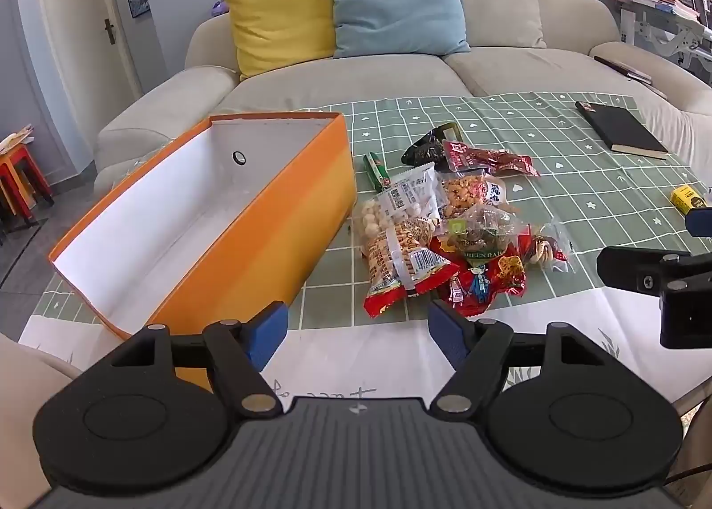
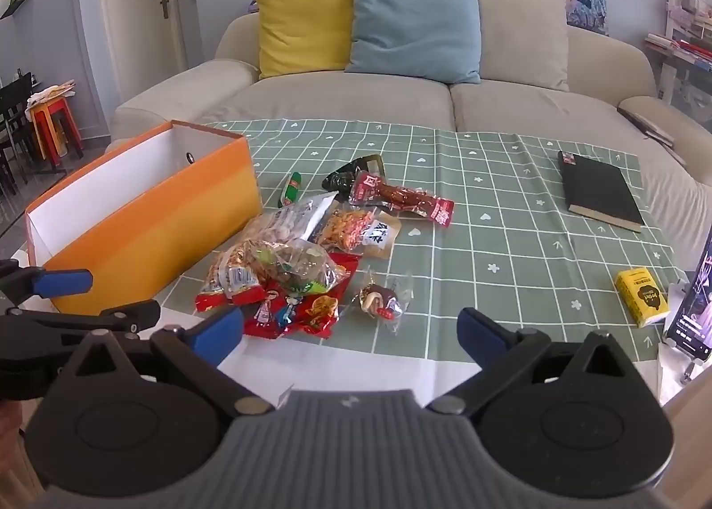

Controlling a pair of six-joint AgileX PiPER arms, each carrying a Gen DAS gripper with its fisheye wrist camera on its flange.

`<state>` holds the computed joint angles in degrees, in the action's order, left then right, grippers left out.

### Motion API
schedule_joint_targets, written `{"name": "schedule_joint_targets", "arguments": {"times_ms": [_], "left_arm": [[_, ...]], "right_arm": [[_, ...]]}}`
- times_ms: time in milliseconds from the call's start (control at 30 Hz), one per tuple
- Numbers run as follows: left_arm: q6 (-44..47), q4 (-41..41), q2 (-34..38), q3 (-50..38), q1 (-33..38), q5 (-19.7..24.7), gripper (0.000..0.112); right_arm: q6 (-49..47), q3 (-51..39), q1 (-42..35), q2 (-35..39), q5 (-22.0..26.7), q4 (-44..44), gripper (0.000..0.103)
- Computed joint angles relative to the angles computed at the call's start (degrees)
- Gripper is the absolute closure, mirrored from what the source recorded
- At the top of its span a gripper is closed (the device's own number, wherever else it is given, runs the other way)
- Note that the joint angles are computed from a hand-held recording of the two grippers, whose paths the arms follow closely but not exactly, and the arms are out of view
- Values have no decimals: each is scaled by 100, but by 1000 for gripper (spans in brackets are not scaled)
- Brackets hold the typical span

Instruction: Organize snacks

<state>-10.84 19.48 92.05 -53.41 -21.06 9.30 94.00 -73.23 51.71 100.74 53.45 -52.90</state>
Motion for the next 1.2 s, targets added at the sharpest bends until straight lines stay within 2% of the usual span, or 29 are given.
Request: {"name": "schedule_joint_targets", "arguments": {"times_ms": [200, 367, 467, 1200], "left_arm": [[-35, 53, 23, -18, 16, 7, 28], [-575, 556, 1, 42, -43, -5, 28], [-248, 238, 53, -12, 10, 8, 28], [-171, 172, 87, -41, 32, 3, 28]], "right_arm": [[39, -30, 8, 30, 29, -29, 4], [165, 152, -46, 13, -154, -100, 4], [189, 149, -21, -3, -117, -115, 4], [91, 70, 0, -26, -37, -88, 4]]}}
